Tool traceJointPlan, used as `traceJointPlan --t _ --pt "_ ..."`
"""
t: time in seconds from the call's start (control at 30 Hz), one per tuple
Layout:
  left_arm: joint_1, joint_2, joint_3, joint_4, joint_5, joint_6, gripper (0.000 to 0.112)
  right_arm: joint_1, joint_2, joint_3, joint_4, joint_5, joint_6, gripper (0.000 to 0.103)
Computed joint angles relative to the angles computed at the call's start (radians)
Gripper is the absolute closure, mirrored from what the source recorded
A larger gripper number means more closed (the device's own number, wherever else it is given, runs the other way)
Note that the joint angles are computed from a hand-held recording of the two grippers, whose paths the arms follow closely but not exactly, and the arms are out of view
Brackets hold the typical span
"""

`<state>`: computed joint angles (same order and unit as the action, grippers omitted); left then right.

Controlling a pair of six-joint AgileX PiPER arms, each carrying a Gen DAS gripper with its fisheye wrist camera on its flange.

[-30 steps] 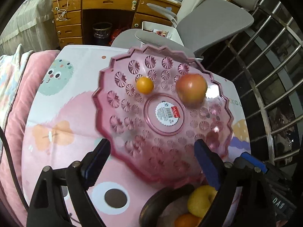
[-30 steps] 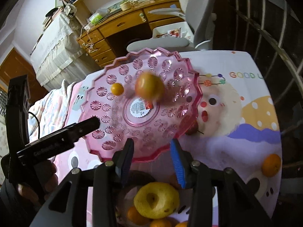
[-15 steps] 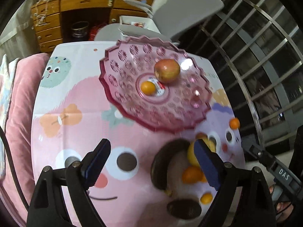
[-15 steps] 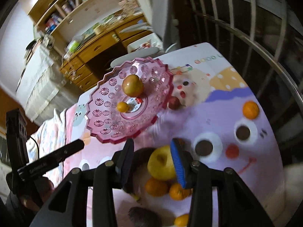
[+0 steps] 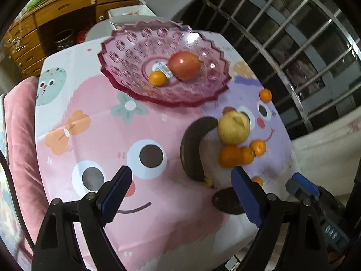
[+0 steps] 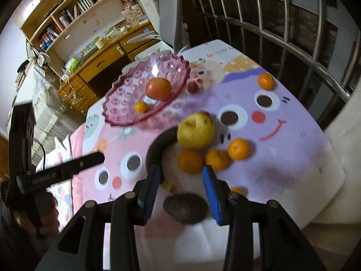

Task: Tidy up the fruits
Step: 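Withdraw both tools from the bowl toward the banana and avocado, then grasp the dark banana with the left tool while the right tool grasps the avocado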

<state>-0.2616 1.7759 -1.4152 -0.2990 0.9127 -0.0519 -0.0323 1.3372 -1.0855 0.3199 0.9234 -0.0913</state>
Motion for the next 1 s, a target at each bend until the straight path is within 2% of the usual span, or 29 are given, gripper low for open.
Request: traceJointPlan --t 0.27,0.37,0.47,0.6,0.83,1.0 --pt "-0.042 0.074 -0.058 0.029 0.034 0.022 0.024 0.113 -0.112 0.151 -0.158 -0.025 0.001 0.045" --pt "-0.067 0.129 -0.113 0.081 0.049 -0.012 0.024 0.146 -0.110 0.188 -0.194 -0.049 -0.047 0.042" --pt "-0.084 0.211 -0.194 0.118 0.082 -0.043 0.024 0.193 -0.091 0.234 -0.268 -0.108 -0.095 0.040" --pt "-0.103 0.308 -0.293 0.147 0.112 -0.062 0.027 0.214 -0.067 0.287 -0.294 -0.184 -0.224 0.040" --pt "-0.127 0.461 -0.459 0.171 0.175 -0.106 0.038 0.188 0.004 0.311 -0.199 -0.257 -0.505 0.040" --pt "-0.132 0.541 -0.548 0.181 0.211 -0.139 0.050 0.114 0.077 0.275 -0.056 -0.239 -0.719 0.040"
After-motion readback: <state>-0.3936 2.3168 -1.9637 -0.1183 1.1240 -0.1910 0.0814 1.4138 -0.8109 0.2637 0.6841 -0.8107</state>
